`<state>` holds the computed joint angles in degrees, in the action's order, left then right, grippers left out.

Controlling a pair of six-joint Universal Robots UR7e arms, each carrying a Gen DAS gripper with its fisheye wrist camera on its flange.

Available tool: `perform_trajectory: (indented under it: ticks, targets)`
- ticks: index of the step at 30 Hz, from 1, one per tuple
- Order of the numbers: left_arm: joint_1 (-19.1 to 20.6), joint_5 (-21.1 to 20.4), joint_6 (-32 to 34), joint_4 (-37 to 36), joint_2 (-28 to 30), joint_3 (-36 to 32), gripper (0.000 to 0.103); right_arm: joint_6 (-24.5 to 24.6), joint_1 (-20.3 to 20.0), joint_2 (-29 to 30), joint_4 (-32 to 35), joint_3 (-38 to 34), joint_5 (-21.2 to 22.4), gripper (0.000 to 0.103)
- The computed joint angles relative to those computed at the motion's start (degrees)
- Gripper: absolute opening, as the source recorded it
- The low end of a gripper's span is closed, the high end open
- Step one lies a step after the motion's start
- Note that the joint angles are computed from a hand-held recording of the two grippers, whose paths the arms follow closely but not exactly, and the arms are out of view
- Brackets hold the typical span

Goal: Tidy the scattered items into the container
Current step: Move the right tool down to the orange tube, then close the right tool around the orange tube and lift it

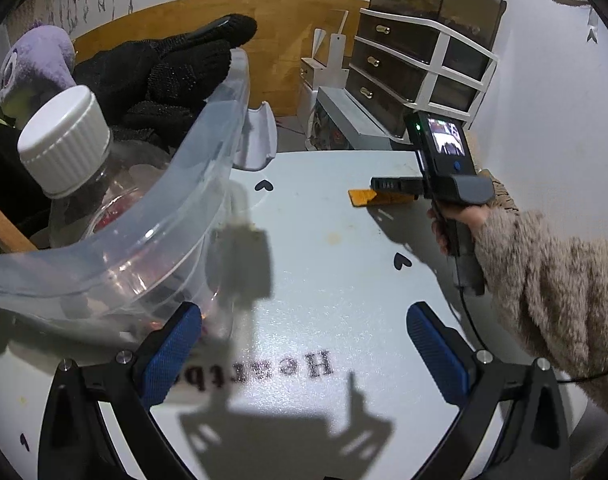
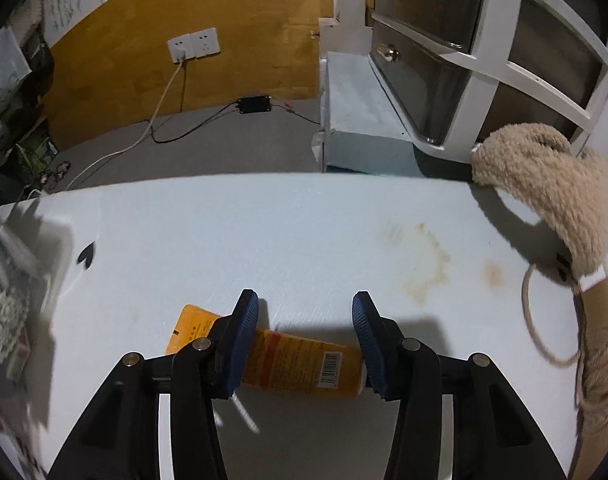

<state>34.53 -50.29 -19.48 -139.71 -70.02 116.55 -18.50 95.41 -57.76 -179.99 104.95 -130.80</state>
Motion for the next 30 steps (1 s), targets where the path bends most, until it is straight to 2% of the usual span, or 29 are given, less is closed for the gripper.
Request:
perform_trajectory:
  ticks: [4,10,21,27,30]
  targets:
    - [-0.5,-0.2,0.2,-0.4,-0.5,0.5,0.103,-0.5,1.1,-1.2,-3.8,4.8,0.1,0.049]
    - [-1.6,0.5,-0.7,0.0,-2.6,1.9,0.103,2.3,3.3,-4.1,-6.3,12.6,-0.2,0.049]
    - [-5.0,2.5,-5.0,3.3,-9.5,7.0,0.103,8.7,8.8,-6.5,-10.9,24.5,-3.4,0.049]
    - [-6.7,0.4,-3.0,3.6,-13.9,11.0,0.101,14.5,12.2,-7.4,-10.4,29.1,-6.0,0.049]
    - [-7.0,-2.2,0.1,2.8,-16.1,13.3,0.101,18.2,14.3,-7.9,-9.4,31.2,-7.5,0.049]
